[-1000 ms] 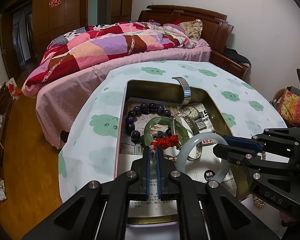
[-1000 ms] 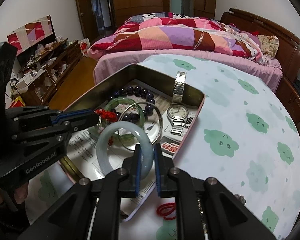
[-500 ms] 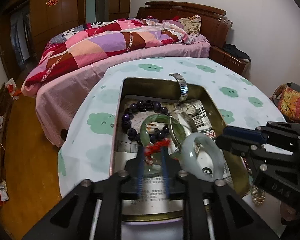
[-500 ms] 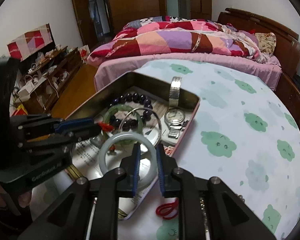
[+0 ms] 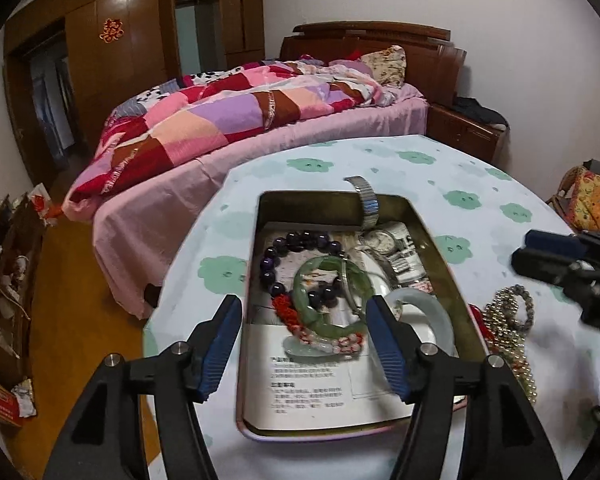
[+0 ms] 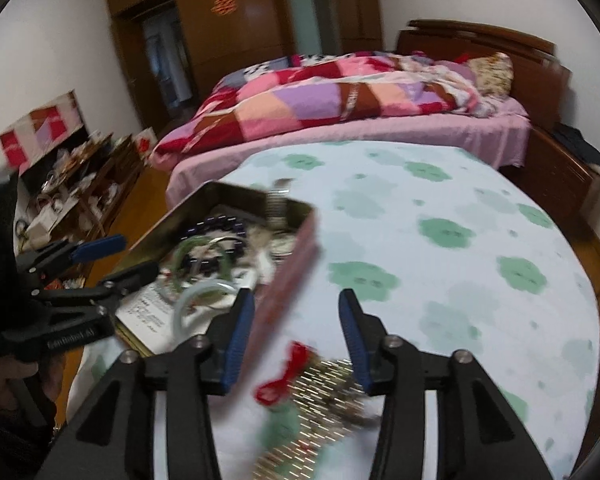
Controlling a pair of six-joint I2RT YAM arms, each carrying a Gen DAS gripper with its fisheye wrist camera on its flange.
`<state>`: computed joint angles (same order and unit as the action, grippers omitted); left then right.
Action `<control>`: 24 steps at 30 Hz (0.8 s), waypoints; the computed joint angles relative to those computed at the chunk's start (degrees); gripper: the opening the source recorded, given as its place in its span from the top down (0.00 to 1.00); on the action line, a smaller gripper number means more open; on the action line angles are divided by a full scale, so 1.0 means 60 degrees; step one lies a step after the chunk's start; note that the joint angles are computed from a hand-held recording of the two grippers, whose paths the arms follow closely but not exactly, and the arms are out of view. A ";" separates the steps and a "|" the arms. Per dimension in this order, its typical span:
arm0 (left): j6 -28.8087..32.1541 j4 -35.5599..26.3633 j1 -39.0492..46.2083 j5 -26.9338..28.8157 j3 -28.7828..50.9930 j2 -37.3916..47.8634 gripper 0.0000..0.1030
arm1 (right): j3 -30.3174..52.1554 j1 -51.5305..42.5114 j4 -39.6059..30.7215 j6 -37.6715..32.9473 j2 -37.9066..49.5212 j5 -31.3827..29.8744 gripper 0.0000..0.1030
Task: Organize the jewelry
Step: 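Lower the red cord into the tin box with the left gripper while the right releases the white bangle there, then move the right gripper to the grey bead bracelet and grasp it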
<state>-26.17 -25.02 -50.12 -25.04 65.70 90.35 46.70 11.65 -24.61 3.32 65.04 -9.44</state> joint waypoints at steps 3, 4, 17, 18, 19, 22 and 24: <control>-0.0247 -0.0280 0.0077 0.0436 0.0221 0.0204 0.37 | -0.0251 -0.0847 -0.0239 -0.0008 -0.0350 -0.0260 0.48; -0.0405 -0.0230 0.0158 0.0702 0.0179 0.0218 0.37 | -0.0378 -0.1143 -0.0294 -0.0039 -0.0476 -0.0414 0.48; -0.0595 -0.0379 -0.0624 -0.0015 0.0465 0.0232 0.37 | -0.1409 -0.2231 -0.0716 -0.0597 -0.1101 -0.0783 0.50; -0.0570 -0.0368 -0.0673 0.0007 0.0491 0.0269 0.37 | -0.1382 -0.2042 -0.0715 -0.0574 -0.0995 -0.0556 0.52; -0.0538 -0.0392 -0.0777 -0.0010 0.0572 0.0370 0.37 | -0.1451 -0.2105 -0.0683 -0.0666 -0.0999 -0.0547 0.55; -0.0517 -0.0398 -0.0952 -0.0033 0.0671 0.0535 0.37 | -0.1461 -0.2108 -0.0539 -0.0803 -0.0655 -0.0358 0.63; -0.0517 -0.0415 -0.1021 -0.0047 0.0708 0.0587 0.37 | -0.1370 -0.1949 -0.0440 -0.0820 -0.0385 -0.0116 0.64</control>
